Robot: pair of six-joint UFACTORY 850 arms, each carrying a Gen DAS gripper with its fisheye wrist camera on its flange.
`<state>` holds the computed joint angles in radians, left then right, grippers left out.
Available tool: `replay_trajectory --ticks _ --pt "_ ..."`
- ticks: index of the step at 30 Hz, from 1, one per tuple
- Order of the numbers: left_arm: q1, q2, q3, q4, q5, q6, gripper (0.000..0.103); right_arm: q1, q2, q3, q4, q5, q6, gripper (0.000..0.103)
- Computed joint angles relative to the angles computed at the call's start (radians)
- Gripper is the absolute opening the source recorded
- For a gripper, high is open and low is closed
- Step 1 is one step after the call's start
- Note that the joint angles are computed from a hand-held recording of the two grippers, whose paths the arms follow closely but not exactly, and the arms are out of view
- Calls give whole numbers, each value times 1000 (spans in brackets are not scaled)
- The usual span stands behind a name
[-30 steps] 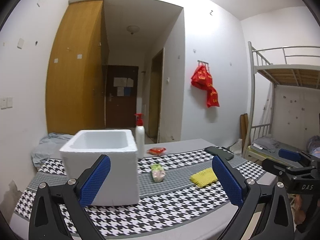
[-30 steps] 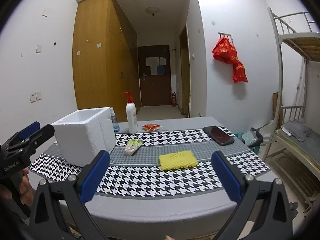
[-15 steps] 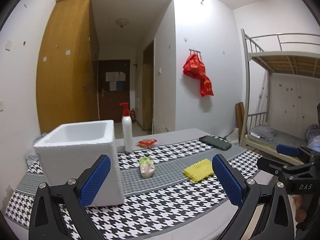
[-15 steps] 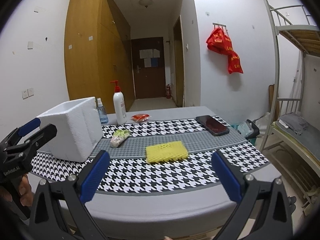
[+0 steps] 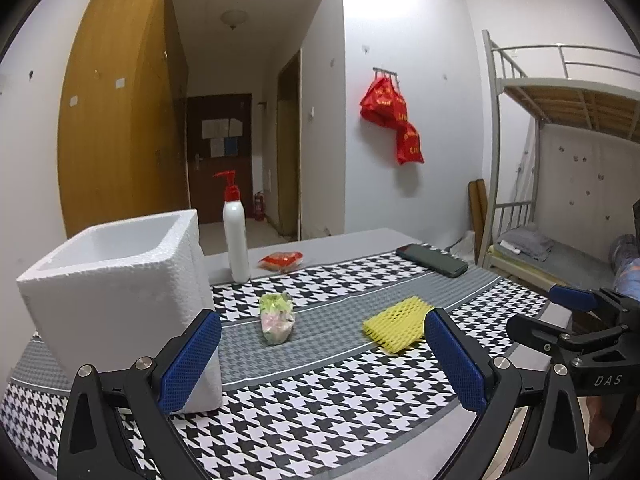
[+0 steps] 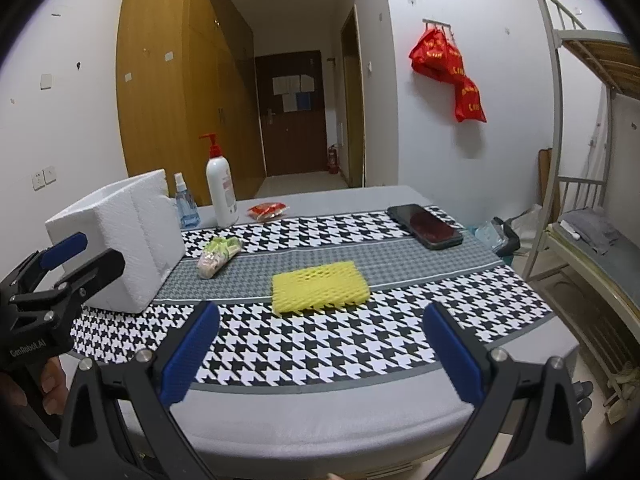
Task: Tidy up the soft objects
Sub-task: 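Move the left tool to the snack packet while the right tool approaches the yellow sponge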
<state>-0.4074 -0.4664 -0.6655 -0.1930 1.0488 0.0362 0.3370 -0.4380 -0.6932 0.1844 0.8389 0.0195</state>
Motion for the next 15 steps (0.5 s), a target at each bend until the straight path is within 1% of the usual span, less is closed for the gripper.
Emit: replay_trajectory --ticks 3,6,15 --pt "12 -14 -30 5 -44 -6 102 -10 -19 -27 -21 -18 11 102" --pt "21 -34 -69 12 -107 -11 102 -13 -40 -55 -25 -41 8 102" --pt "26 -82 -155 3 -219 6 102 -42 -85 -114 -65 -91 27 102"
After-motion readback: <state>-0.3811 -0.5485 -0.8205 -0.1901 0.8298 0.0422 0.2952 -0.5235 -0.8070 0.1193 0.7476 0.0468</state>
